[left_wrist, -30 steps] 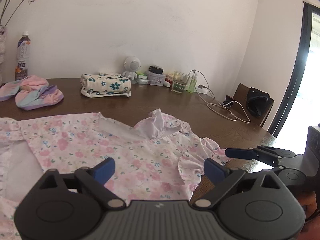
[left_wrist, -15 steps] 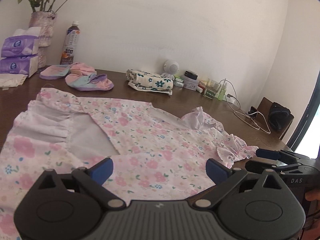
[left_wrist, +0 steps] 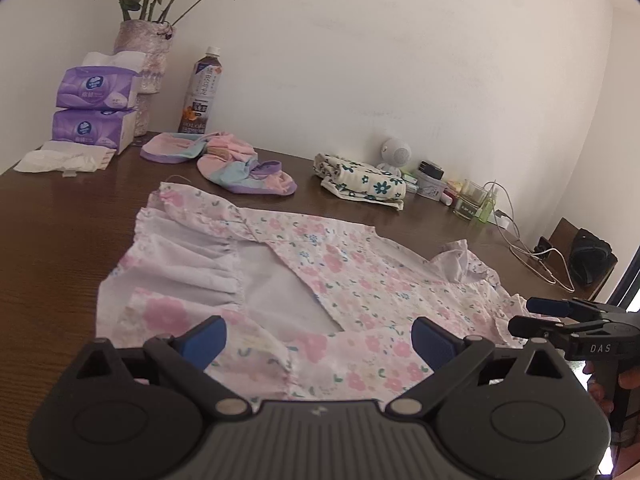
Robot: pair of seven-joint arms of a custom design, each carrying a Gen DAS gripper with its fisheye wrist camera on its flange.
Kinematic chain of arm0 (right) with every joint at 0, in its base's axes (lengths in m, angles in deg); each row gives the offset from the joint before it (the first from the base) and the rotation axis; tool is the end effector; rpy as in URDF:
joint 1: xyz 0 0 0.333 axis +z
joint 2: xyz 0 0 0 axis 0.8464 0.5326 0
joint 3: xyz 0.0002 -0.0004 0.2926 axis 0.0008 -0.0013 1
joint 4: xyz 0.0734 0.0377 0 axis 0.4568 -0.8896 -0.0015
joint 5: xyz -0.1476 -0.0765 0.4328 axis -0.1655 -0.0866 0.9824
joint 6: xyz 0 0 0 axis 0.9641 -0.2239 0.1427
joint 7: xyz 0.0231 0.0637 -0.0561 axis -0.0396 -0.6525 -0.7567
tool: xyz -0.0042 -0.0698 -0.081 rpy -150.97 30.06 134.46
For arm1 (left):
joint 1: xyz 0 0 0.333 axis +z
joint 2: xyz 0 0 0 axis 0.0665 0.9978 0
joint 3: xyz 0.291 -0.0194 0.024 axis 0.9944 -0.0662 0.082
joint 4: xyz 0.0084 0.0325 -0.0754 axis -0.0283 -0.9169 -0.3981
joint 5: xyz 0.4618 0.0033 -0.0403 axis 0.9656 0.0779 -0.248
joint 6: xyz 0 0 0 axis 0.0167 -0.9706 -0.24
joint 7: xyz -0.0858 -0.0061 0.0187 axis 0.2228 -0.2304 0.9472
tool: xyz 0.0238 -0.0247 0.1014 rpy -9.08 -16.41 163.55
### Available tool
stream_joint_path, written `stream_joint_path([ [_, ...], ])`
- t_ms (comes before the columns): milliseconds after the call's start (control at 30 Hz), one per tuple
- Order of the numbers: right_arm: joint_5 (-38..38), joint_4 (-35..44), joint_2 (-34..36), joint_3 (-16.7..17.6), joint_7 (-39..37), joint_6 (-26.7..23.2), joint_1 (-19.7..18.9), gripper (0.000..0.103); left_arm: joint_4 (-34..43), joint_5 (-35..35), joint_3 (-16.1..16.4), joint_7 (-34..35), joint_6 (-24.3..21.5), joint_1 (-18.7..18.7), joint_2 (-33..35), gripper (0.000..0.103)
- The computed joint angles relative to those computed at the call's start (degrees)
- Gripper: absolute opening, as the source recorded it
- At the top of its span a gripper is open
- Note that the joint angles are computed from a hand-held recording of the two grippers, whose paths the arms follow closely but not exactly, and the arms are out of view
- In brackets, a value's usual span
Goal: Fold clothes
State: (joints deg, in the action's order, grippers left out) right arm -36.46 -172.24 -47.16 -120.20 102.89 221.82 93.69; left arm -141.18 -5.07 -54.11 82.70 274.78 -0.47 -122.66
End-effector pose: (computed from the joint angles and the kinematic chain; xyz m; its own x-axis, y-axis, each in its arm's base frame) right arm 0.4471 0.0103 0.4375 0.4353 -0.8978 -0.0661 -0.4889 -0.1741 -0.8548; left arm 0.3921 -0.2230 0.4220 -0.1011 -0.9467 0.3058 -0.5432 -0.2050 -0.8142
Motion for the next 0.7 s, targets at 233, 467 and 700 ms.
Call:
stream_joint_path([
  [233,2.7,9.7,8.9,-4.7,-3.6,-1.8,10.0,0.092,3.1,2.0,16.4,8.8,-1.7,-10.1,5.0,0.098],
  [467,7.4,23.5,19.8,-9.3,-12.6,-9.6,18.7,0.089,14.1,4.5,20.1,21.2,-8.9,-9.5,11.7,0.097],
  [700,11.2,36.7,33.5,-9.9,-25.8,-9.0,22.7,0.08,27.6,11.6,17.9,31.1,-15.8,-2.1,21.0,0.09],
])
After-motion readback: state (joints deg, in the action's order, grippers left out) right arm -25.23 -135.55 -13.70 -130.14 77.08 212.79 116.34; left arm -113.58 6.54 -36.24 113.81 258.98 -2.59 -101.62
